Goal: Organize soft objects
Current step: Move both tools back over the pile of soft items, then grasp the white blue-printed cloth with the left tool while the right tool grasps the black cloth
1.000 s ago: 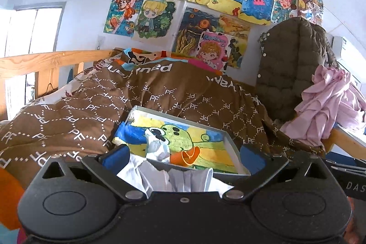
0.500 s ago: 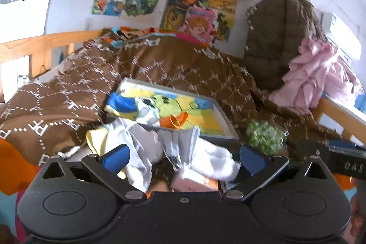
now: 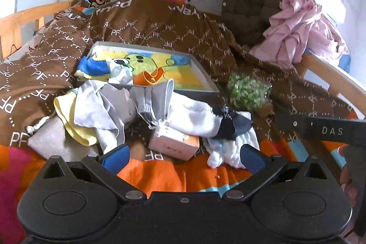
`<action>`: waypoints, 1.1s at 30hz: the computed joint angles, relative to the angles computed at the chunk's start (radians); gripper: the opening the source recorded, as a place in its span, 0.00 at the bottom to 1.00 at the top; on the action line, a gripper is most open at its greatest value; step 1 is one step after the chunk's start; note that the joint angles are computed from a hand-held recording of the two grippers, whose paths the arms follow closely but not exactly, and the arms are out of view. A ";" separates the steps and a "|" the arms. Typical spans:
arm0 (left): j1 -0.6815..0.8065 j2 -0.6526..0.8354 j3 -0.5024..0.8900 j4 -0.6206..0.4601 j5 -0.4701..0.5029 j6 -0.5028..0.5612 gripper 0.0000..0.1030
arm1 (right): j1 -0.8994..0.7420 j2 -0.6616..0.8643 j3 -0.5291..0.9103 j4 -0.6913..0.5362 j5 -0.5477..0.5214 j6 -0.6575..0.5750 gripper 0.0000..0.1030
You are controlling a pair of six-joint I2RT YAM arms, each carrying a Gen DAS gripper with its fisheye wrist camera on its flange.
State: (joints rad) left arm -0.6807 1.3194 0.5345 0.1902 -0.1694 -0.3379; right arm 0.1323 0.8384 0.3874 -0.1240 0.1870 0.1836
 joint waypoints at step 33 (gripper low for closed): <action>0.002 0.303 0.188 -0.045 0.156 0.065 0.99 | -0.083 0.315 0.164 -0.030 -0.140 -0.058 1.00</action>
